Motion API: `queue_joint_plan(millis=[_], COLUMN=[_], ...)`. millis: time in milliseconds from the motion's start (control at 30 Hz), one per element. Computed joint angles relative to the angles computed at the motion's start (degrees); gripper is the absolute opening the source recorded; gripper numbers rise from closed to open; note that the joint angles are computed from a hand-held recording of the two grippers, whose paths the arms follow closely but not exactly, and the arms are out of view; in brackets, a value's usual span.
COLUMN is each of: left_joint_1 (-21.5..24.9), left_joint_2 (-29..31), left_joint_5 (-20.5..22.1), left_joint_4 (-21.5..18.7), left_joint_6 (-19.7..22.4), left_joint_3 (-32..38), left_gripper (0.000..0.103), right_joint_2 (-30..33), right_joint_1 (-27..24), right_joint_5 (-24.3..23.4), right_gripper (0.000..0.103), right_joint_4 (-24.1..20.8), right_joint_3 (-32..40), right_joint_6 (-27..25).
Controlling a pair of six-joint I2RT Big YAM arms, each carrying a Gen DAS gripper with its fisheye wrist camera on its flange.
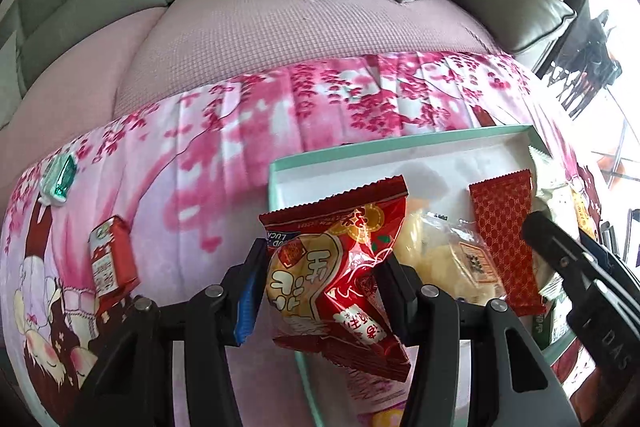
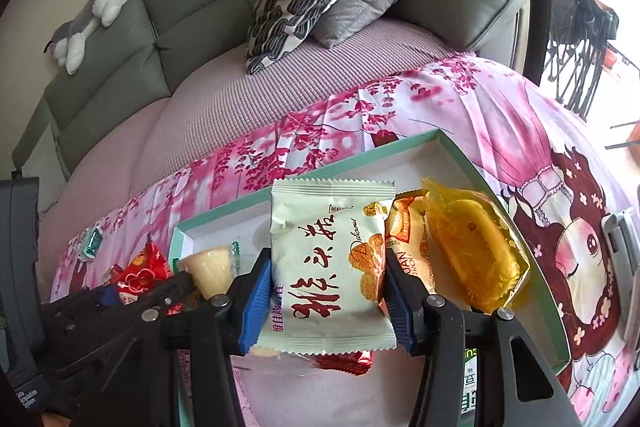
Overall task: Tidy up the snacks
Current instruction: 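Lift and carry the red snack bag and cream biscuit pack over the tray, then open the left tool dropping the red bag while the right tool releases the biscuit pack in the tray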
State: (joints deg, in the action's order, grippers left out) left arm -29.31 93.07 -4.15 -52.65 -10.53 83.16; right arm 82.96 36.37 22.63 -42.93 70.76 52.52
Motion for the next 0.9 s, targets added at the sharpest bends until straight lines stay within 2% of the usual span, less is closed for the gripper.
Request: queue_joint_plan(millis=[400, 900], left_joint_1=[-1.90, -1.63], left_joint_2=[3.46, 1.94], left_joint_5=[0.97, 0.84], left_joint_4=[-0.70, -0.17], left_joint_6=[0.60, -0.47], left_joint_3=[2.56, 1.41], left_gripper=[0.054, 0.057], right_joint_2=[0.77, 1.35], right_joint_1=[-0.33, 0.01], right_joint_5=[-0.33, -0.45], right_gripper=[0.055, 0.058], right_joint_4=[-1.46, -3.29], right_joint_3=[0.64, 1.88], right_joint_6=[0.41, 0.34])
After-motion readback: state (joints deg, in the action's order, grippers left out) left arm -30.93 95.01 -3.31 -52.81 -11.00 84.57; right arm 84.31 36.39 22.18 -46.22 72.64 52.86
